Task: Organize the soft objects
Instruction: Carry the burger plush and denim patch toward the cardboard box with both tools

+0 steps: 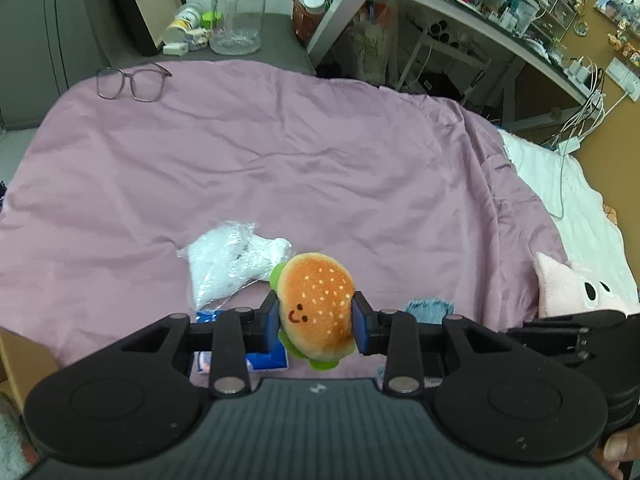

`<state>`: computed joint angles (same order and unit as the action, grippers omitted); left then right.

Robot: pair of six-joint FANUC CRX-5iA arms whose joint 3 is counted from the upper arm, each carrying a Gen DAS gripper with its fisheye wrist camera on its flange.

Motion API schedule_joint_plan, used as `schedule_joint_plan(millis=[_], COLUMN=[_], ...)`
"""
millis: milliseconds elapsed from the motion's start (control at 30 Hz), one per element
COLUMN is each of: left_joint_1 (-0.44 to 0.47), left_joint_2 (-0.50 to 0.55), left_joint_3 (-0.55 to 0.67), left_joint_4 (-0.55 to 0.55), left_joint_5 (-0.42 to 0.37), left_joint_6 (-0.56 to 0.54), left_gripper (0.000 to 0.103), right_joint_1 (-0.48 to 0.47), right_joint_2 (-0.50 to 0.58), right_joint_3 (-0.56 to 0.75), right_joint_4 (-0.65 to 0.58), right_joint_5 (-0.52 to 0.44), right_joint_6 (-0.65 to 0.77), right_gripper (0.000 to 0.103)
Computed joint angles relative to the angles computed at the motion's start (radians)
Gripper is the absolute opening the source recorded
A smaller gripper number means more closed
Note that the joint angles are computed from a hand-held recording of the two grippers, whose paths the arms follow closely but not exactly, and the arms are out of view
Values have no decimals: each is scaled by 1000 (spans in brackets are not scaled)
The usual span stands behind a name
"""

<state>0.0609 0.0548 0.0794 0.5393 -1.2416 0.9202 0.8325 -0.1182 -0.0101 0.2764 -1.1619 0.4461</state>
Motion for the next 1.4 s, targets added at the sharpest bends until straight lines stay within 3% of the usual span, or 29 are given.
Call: schedule_joint_plan(millis=[567,1400], left_joint_1=[174,486], left_joint_2=[-140,-185], left_joint_3=[-96,-159], left_joint_4=[80,90], left_joint_5=[-30,-95], left_joint_6=[-110,-220], left_gripper=[35,35], right_joint_1=[127,227], right_joint_2=[55,260], right_joint_3=[83,302], right_joint_4=[172,175], right_joint_5=[-79,-70], right_joint_6=[-87,-22], right_gripper=[28,28])
